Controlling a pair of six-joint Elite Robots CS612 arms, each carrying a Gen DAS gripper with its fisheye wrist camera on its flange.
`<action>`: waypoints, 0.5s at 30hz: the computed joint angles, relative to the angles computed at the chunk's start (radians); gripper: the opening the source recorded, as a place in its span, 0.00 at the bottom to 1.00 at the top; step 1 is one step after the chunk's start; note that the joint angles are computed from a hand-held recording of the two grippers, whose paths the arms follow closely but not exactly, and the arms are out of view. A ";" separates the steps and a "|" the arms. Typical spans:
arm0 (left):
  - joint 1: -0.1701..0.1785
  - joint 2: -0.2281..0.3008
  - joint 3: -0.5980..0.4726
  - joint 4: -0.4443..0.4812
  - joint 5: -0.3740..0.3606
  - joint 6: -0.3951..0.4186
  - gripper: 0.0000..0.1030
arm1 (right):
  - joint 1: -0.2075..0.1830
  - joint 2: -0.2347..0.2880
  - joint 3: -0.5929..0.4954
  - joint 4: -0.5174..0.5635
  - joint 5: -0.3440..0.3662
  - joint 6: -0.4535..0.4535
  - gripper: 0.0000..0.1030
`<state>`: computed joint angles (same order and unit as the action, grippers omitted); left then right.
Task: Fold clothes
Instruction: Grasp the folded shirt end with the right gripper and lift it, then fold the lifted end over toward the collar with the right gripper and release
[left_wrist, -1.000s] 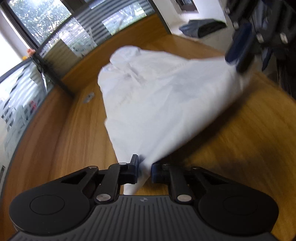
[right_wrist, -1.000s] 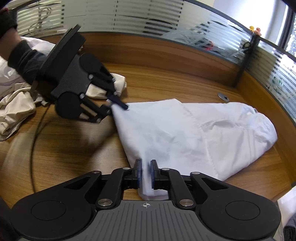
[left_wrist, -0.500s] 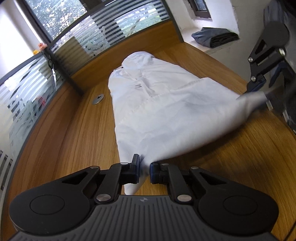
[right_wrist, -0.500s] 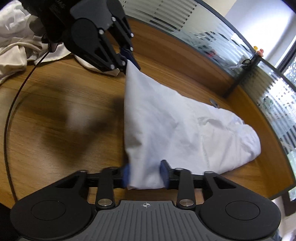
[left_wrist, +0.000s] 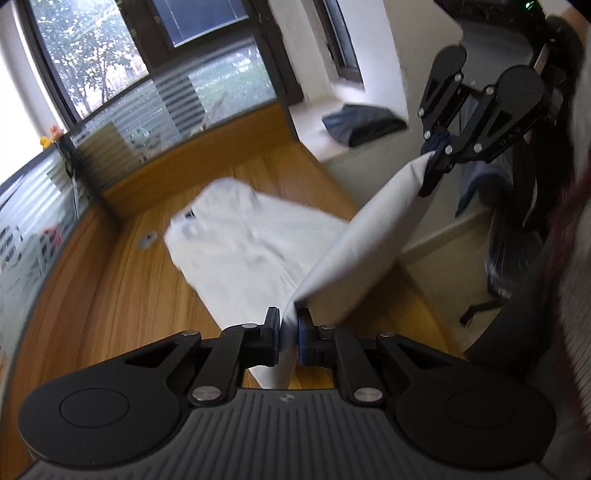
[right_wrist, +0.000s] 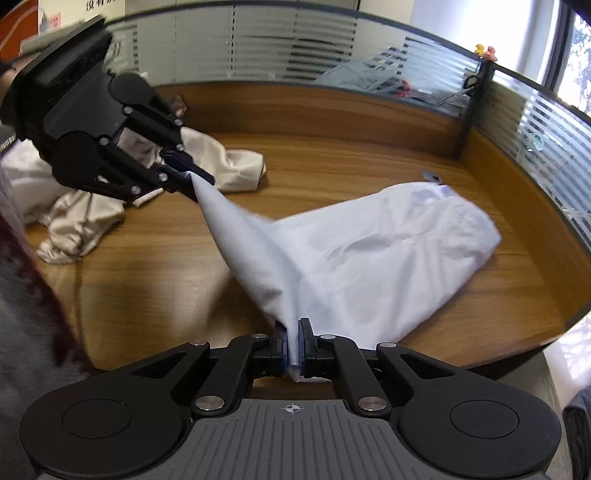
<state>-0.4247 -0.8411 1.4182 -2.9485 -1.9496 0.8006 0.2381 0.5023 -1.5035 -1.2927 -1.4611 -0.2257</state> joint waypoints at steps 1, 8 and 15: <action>-0.003 0.008 -0.022 0.006 0.003 -0.023 0.10 | -0.009 -0.008 0.009 -0.002 0.013 0.006 0.08; -0.019 0.152 -0.307 0.129 0.035 -0.238 0.10 | -0.092 -0.057 0.121 -0.071 0.109 0.058 0.08; -0.028 0.372 -0.714 0.399 0.099 -0.366 0.10 | -0.179 -0.104 0.311 -0.143 0.244 0.130 0.08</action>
<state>-0.4528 -0.4689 0.7046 -2.5498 -1.8506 0.4346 0.0588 0.3988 -1.1928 -1.4355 -1.2167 -0.0960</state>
